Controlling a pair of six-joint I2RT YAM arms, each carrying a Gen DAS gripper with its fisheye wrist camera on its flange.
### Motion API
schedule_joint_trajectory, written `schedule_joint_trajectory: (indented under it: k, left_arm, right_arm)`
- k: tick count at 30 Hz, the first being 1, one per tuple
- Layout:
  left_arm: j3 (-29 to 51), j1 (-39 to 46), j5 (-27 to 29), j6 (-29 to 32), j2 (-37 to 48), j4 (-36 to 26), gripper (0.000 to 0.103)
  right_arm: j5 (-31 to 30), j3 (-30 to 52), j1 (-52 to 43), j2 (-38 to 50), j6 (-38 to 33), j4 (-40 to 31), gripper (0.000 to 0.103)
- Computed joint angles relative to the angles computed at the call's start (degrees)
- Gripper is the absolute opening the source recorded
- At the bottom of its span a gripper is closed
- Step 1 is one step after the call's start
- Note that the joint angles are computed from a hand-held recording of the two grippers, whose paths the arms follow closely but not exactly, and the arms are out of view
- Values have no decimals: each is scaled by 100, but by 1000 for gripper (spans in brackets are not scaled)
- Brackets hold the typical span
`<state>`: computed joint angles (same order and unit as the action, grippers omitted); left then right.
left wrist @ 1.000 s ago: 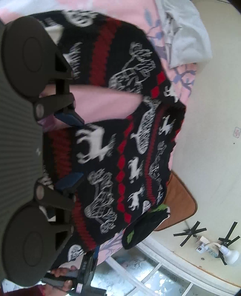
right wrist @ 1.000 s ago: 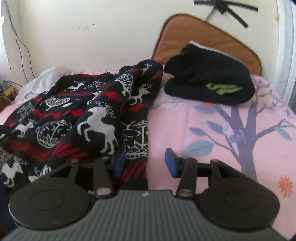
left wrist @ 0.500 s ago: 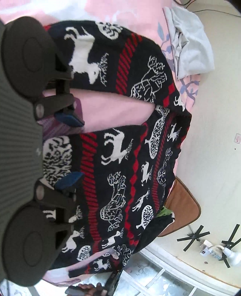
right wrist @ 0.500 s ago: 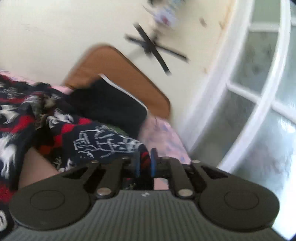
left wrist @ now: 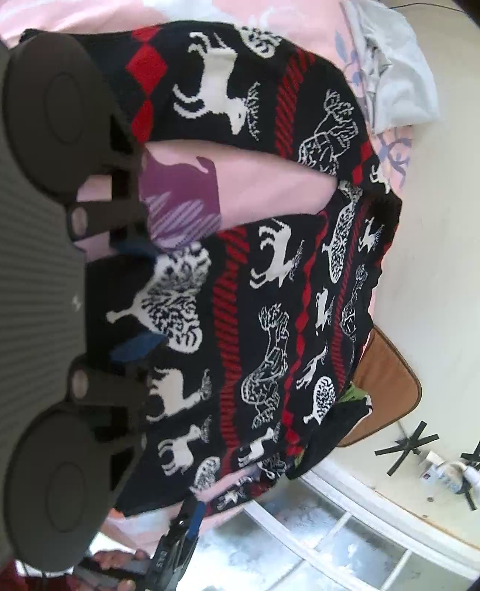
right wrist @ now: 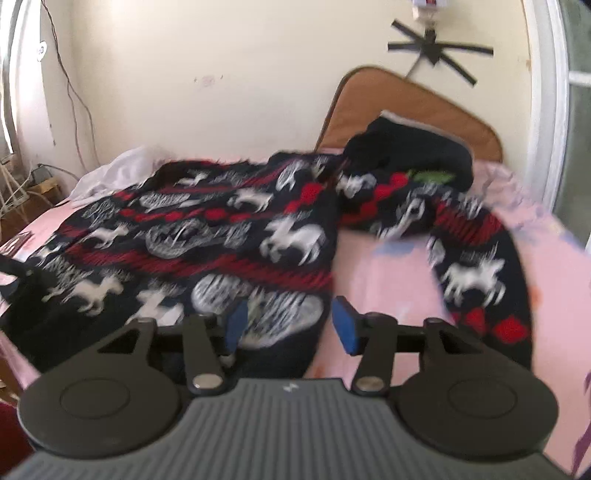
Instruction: Fold small clothes
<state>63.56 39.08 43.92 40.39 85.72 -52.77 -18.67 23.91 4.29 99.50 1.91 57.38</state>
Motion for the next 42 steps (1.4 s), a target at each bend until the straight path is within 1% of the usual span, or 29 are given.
schedule_joint_trajectory:
  k: [1,2,3,4,5,6,7,8,10,12,14,16,18,19,20,21,23,24,25,26,28,31,34,36,37,39,40,41,42]
  left_arm:
    - [-75,-5,-84,-76,-56,137,11]
    - [-66,9,-83,-113,-24,142,11]
    - [20,70,10,-110,71,32,10]
    - [109,136,75,-92,146,-89,10]
    - [199,235,153,-53,194,-206,10]
    - [317,332,241,-17,257,-325,10]
    - [470,459,358,58,349,-498,10]
    - [723,642,502,229,511,-781,10]
    - [1076,975,641,505,660,-1158,10]
    - [1137,1183,533,552,580,-1118,10]
    - [1111,1281,311,556,577,-1058,10]
    - [1099,1318,152,647,753,-1124,10]
    - [832,1209,-12,507,690,-896,11]
    - [706,1137,-61,431,632,-747,13]
    - [635,1100,-46,407,545,-660,15]
    - [639,1092,-27,455,513,-648,17]
    - [826,1241,207,727,562,-841,31]
    - [947,1330,338,808,622,-913,35]
    - [1005,1423,432,724,607,-817,44]
    - [1049,1485,441,499,601,-559,52]
    - [893,1497,288,-85,466,104,52]
    - [987,1515,-5,-632,690,524,52]
    - [1112,1490,-169,-807,991,604,54]
    - [1206,1462,-140,-701,1214,486,54]
    - [1058,1477,-85,-653,1147,640,55]
    - [865,1383,-147,-550,1031,920,44]
    - [870,1343,-173,-537,1043,998,16]
    - [965,1322,-189,-550,1138,1019,10]
    - [1136,1329,-128,-615,1286,967,10]
  right_arm:
    - [43,-55,38,-20,16,-31,54]
    - [70,-95,80,-6,44,-31,53]
    - [-19,-118,74,29,55,-28,47]
    - [-115,-80,79,112,56,-42,38]
    - [-11,-48,201,162,50,-43,17]
    - [87,-150,225,123,-68,20,13]
    - [231,-148,317,59,-115,-58,11]
    - [208,-175,330,-31,-69,-98,11]
    - [-152,-241,217,-327,83,-191,10]
    - [-455,-499,143,-833,-13,-278,10]
    - [-688,-631,114,-1259,-248,-633,10]
    - [-603,-670,278,-1370,-409,-905,10]
    - [-213,-584,453,-1072,-556,-946,10]
    - [-26,-435,504,-809,-556,-1009,11]
    - [-35,-287,457,-584,-521,-1123,11]
    - [-167,-253,378,-390,-383,-924,13]
    - [-410,-167,240,-464,-160,-1117,18]
    - [-499,-212,139,-575,-162,-1095,21]
    - [-479,-254,97,-628,-164,-940,24]
    - [-415,-276,91,-668,-157,-826,29]
    - [-425,-248,44,-744,-113,-733,30]
    - [-345,-20,224,-648,-54,-616,32]
    - [-216,338,613,-396,-48,-606,36]
    - [-104,666,929,-186,-136,-664,39]
    - [-108,784,1026,-91,-203,-648,39]
    - [-55,1093,1248,112,-286,-671,39]
    - [-62,1257,1329,209,-298,-700,39]
    - [-95,1404,1387,294,-278,-737,39]
    - [-141,1579,1444,400,-236,-788,39]
